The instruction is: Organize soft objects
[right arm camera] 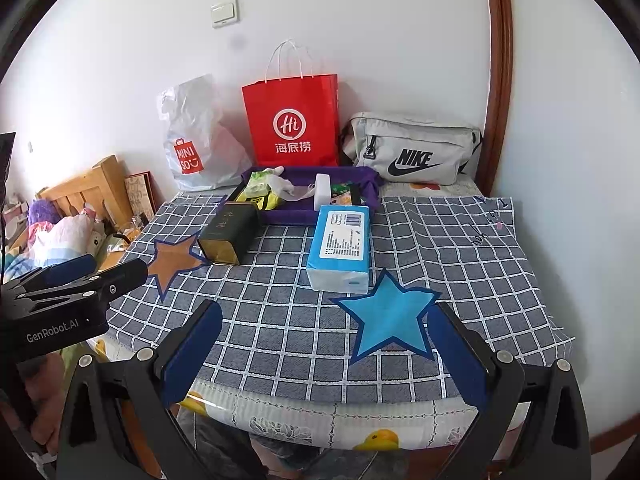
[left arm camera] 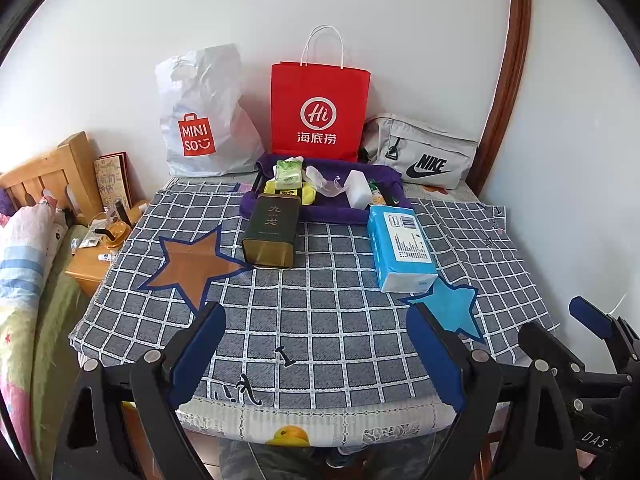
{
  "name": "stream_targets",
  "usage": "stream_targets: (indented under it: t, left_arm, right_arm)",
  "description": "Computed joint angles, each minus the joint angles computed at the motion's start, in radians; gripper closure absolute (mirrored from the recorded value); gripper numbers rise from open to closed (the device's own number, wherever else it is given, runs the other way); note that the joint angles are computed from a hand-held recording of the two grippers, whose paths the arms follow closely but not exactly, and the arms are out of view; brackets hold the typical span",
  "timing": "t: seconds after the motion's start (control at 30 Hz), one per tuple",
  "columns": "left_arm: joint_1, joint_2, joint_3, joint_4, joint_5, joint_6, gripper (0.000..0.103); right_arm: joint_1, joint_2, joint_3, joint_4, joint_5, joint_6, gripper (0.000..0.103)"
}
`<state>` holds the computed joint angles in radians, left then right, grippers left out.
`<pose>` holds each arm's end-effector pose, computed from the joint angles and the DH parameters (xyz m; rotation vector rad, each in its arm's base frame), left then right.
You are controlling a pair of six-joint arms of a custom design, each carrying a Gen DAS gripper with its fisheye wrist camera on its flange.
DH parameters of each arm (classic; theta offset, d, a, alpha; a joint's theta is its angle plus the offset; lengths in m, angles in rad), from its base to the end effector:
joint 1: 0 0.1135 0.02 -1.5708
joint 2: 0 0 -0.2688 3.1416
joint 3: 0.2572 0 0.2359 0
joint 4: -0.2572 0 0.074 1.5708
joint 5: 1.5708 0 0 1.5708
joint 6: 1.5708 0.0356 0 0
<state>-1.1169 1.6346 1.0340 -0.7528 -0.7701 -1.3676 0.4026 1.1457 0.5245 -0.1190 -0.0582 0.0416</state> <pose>0.1454 -0.2414 0.2051 -0.3963 2.3148 0.0645 0.1928 0.0844 0.2005 -0.4472 2.2841 0.2921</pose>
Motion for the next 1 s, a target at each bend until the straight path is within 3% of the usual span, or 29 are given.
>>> stream_targets:
  t: [1.0]
  left_arm:
    - [-0.009,0.008,0.007,-0.009,-0.003,-0.011,0.011]
  right_arm:
    - [0.006,-0.041,-0.008,-0.016,-0.001,0.008,0.002]
